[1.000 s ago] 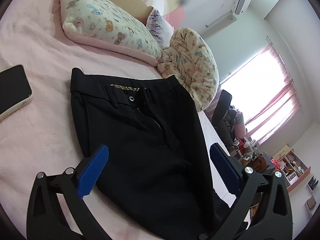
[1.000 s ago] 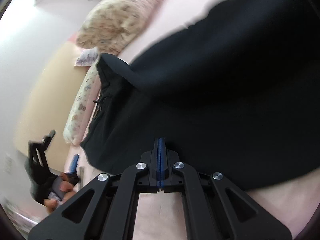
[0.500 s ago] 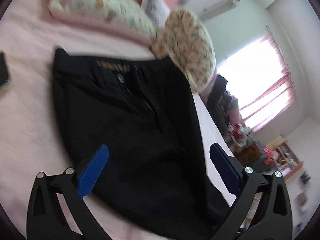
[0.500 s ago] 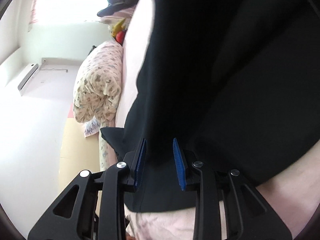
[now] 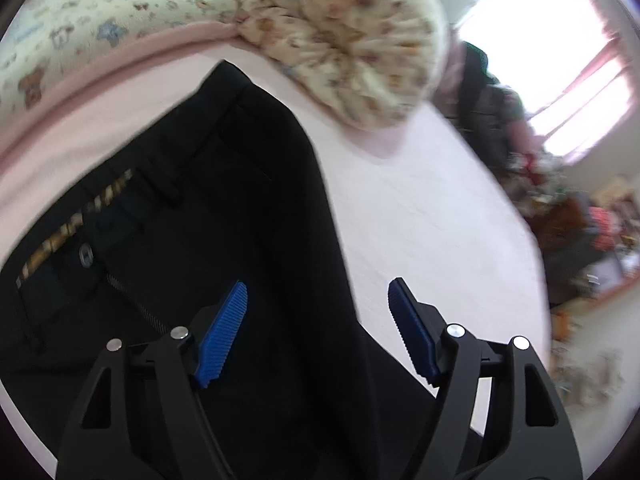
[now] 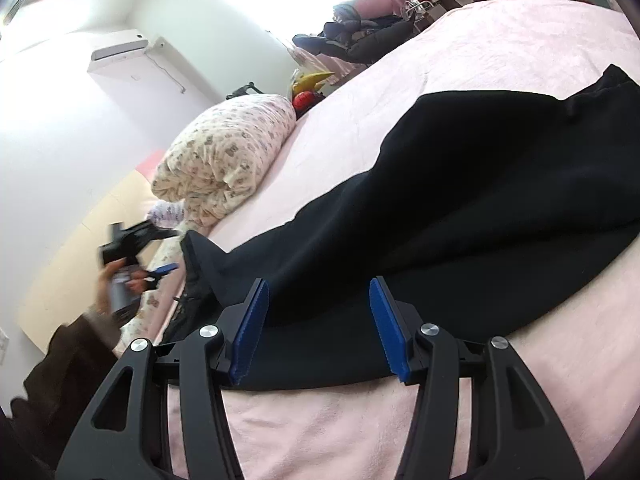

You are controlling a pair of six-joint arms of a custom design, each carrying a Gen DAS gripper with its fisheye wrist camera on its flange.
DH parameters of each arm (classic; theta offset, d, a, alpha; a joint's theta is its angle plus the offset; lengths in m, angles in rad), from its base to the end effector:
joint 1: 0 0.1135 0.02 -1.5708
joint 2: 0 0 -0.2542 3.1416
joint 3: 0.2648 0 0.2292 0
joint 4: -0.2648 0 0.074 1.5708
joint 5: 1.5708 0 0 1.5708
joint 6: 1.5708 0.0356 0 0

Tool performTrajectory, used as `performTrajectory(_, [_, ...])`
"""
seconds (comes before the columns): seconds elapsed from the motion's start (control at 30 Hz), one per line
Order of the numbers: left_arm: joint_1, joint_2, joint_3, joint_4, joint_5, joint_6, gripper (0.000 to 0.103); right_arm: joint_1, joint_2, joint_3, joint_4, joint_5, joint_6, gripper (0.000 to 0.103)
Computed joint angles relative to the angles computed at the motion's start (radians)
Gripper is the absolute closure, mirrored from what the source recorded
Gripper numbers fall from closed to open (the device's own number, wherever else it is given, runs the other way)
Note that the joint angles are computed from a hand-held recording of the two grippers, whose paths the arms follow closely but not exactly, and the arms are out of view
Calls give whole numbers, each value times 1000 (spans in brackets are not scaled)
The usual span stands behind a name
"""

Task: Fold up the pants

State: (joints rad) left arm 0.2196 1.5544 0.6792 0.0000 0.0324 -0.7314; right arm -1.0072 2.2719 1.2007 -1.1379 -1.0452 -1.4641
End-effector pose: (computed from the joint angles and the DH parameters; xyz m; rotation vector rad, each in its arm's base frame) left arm 0.2675 0.0585 0.1522 -1.1149 2.1969 -0.2647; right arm 0.1798 -0.2269 0.0685 -0.0872 2.1593 1.0647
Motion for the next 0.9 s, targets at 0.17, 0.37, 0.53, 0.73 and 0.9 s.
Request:
performTrajectory(0.17, [34,204,112,97,-67,-77,30,56,-31,-44,132,-7,116,48])
performTrajectory(0.37, [53,323,167,159,-64,-59,94,168,-57,-157,398,15,383,48])
performTrajectory(0.53, [92,236,4,307,-33,-102,99,186,-72,-187,419,4,387,48])
performTrajectory(0.73, [155,-46,-214,313,27,-118,99,179,-46,-149,370,-23,402,48])
performTrajectory(0.9, [180,-352,-324,137,38,-71,99,169,58,-14,187,-54,376,48])
